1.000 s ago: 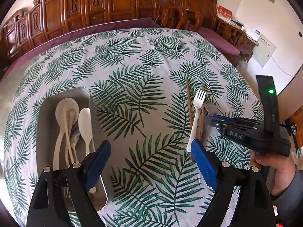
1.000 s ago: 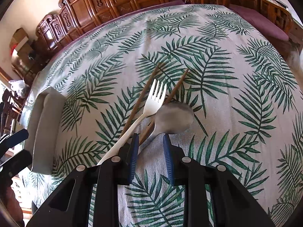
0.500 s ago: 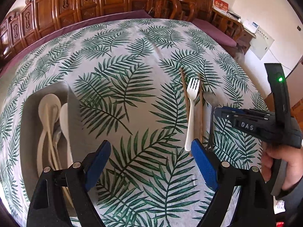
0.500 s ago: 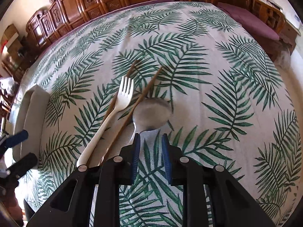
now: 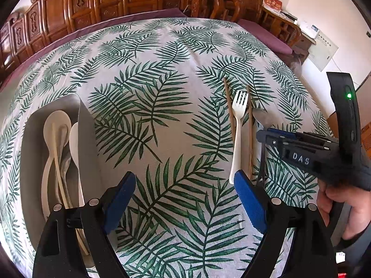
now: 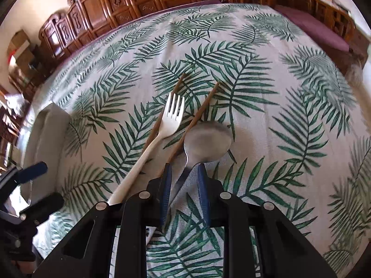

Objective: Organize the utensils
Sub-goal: 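Grasp the white plastic fork with the left tool while the right tool grasps the metal spoon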

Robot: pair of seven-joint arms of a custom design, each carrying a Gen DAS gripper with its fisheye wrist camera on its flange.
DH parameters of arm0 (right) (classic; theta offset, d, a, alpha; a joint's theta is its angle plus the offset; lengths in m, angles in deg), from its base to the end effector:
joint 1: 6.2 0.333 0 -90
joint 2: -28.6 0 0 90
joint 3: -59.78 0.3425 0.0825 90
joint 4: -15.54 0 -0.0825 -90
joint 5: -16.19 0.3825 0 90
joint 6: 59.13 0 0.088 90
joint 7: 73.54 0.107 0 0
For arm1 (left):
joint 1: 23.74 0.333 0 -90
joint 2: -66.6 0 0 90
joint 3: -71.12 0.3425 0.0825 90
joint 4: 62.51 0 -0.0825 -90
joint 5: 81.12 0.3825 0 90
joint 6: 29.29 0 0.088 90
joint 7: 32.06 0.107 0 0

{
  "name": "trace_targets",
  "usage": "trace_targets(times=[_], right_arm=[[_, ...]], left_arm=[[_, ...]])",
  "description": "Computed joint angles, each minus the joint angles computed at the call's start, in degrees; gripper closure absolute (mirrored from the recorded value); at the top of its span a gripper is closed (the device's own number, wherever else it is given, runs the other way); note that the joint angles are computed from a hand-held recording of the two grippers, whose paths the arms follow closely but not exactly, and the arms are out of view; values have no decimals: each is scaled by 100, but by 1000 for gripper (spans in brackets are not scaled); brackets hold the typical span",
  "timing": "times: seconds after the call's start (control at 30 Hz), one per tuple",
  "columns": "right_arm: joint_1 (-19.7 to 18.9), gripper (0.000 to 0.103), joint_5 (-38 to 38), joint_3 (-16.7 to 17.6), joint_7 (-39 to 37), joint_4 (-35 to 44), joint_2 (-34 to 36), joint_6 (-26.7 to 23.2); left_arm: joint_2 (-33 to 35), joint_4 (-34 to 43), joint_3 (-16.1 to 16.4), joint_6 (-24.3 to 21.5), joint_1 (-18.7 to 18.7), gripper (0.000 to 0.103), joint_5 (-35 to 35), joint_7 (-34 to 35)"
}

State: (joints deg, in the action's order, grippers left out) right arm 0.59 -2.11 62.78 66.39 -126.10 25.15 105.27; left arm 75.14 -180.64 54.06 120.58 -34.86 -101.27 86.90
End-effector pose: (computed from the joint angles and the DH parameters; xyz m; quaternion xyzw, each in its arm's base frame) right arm 0.4920 0.1029 0.3906 -0.5320 0.8130 -0.1336 0.1955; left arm 0.5444 -0.2756 0.4359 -0.4022 0.8831 -0.2373 0.0447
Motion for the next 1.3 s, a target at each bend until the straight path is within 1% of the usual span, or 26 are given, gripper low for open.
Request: trace_targets(times=[0.1, 0.2, 0.23, 0.3, 0.37, 0.43, 0.47, 0.5, 0.57, 0.63, 0.7, 0.73, 0.77, 0.83, 0.9, 0.93, 1.03, 1.17, 1.23, 1.27, 1.3], right_arm=[[3, 81, -86, 6, -123, 23, -58, -265], [-17, 83, 28, -17, -361, -76, -196, -416], [-33, 86, 62, -25, -479, -126, -260, -463], [-88, 89, 108, -16, -624, -222, -370, -520], [-200, 93, -35, 36, -663, -350, -527, -610], [-311, 94, -147, 88, -665, -477, -649, -618], [-346, 95, -121, 85, -716, -556, -709, -571], [-371, 95, -52, 78, -786, -632, -760, -504], [-410, 95, 160, 53, -974, -799, -851, -304], [-445, 94, 367, 77, -1111, -891, -878, -165], [-576, 94, 309, 213, -1083, -939, -901, -83], [-642, 94, 243, 286, -1043, -949, -905, -64], [-685, 94, 207, 333, -1018, -950, -900, -52], [-731, 94, 178, 380, -998, -960, -902, -26], [-755, 94, 179, 397, -1001, -978, -906, 18], [-770, 94, 173, 411, -993, -981, -903, 34], [-849, 94, 77, 479, -898, -1006, -911, 88], [-937, 94, -92, 574, -723, -1017, -931, 76], [-931, 94, -118, 567, -702, -1015, -930, 72], [-920, 94, -113, 557, -701, -1015, -929, 75], [-904, 94, -94, 542, -711, -1013, -929, 74]], left_arm=[[68, 38, -7, 20, -33, 20, 84, -61], [145, 73, -46, 35, -70, 20, 190, -116], [173, 91, -73, 30, -73, 20, 180, -105], [243, 150, -123, 12, -96, 20, 184, -102], [306, 204, -165, 11, -123, 21, 227, -101], [398, 274, -214, 28, -179, 27, 320, -92], [453, 321, -224, 19, -215, 33, 409, -124], [513, 376, -227, -5, -252, 35, 514, -176], [639, 484, -229, -59, -328, 45, 748, -303], [732, 554, -230, -91, -396, 51, 989, -429], [794, 596, -265, -103, -404, 57, 1104, -467], [809, 604, -269, -101, -412, 61, 1166, -506], [827, 605, -250, -72, -445, 63, 1279, -585], [847, 599, -210, 31, -511, 63, 1529, -725], [882, 642, -204, 32, -532, 67, 1695, -831], [891, 652, -222, 29, -514, 73, 1715, -850], [913, 708, -261, -44, -451, 84, 1722, -886], [871, 717, -318, -85, -331, 91, 1557, -814], [850, 732, -341, -93, -282, 92, 1446, -770], [834, 727, -357, -80, -258, 101, 1378, -737], [813, 725, -369, -79, -232, 103, 1311, -700]])
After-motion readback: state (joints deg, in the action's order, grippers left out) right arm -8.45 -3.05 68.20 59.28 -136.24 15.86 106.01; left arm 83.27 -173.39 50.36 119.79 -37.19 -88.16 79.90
